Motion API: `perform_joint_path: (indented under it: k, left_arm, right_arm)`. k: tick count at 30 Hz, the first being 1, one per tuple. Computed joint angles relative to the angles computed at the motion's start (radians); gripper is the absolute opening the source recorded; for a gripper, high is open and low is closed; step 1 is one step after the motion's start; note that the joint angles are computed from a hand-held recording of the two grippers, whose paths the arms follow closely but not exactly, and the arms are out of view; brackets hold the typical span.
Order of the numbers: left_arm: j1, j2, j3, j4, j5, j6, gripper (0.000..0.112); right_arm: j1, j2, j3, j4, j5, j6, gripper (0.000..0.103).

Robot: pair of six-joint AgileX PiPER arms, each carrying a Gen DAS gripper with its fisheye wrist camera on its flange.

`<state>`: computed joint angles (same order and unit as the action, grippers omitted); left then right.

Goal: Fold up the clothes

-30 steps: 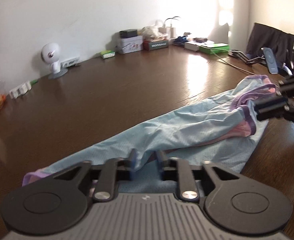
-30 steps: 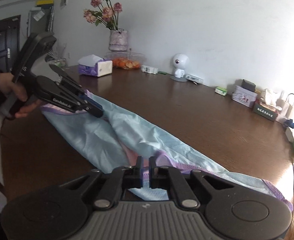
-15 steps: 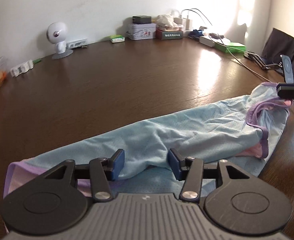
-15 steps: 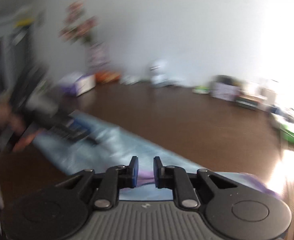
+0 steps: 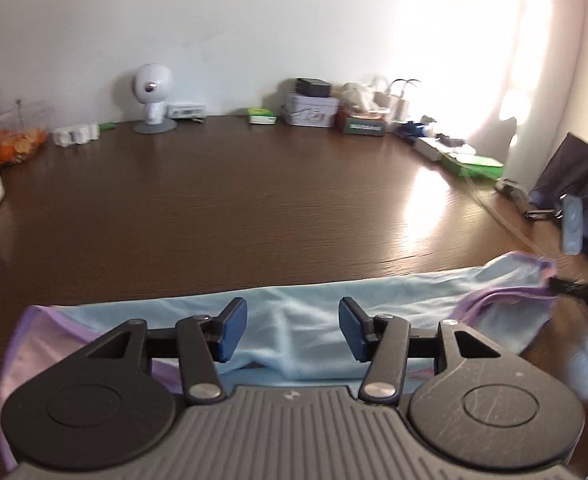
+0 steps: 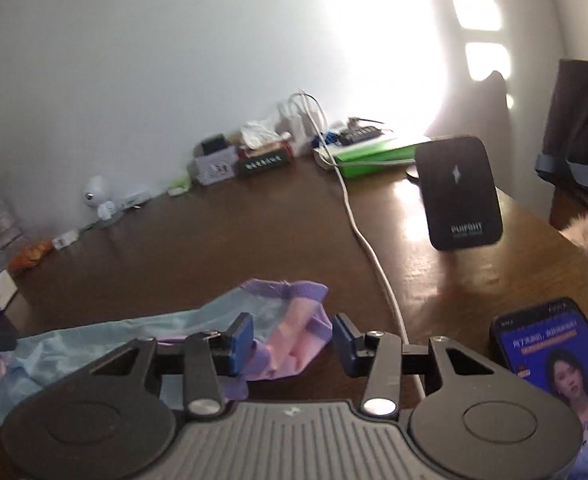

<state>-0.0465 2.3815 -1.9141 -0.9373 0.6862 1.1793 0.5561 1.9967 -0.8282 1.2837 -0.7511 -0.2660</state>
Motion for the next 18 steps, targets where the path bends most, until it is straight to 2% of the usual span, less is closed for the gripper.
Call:
perform_joint_path:
  k: [3,5,6,7,10,13,15,18]
  left_arm:
    - [-0.040,-0.015,0.042,-0.022,0.018,0.023,0.053]
    - [-0.061,-0.007,0.050,-0.013,0.044,0.013,0.054]
    - [-0.071,-0.011,0.066,-0.008,0.031,0.005,0.054]
    - [-0.078,-0.018,0.083,-0.002,0.010,-0.003,0.054]
    - [-0.067,-0.048,0.132,-0.035,-0.029,0.003,0.054]
    - [-0.031,-0.064,0.142,-0.067,-0.039,-0.017,0.055]
    - [-0.006,-0.088,0.169,-0.088,-0.063,-0.016,0.055]
    - [0.030,-0.135,0.231,-0.146,-0.122,0.017,0.055]
  right_arm:
    - [-0.030,0.052,-0.087,0.067,0.054,-0.107,0.042]
    - [-0.008,0.092,-0.164,0.181,0.031,-0.261,0.042]
    - [0.000,0.109,-0.201,0.233,0.017,-0.343,0.040]
    - [0.003,0.113,-0.215,0.250,0.015,-0.386,0.033]
    - [0.005,0.101,-0.219,0.255,0.031,-0.448,0.014]
    - [-0.012,0.058,-0.193,0.295,0.061,-0.490,0.009]
    - [-0.005,0.024,-0.171,0.284,0.041,-0.478,0.005]
    - [0.033,-0.033,-0.159,0.223,-0.001,-0.478,0.004]
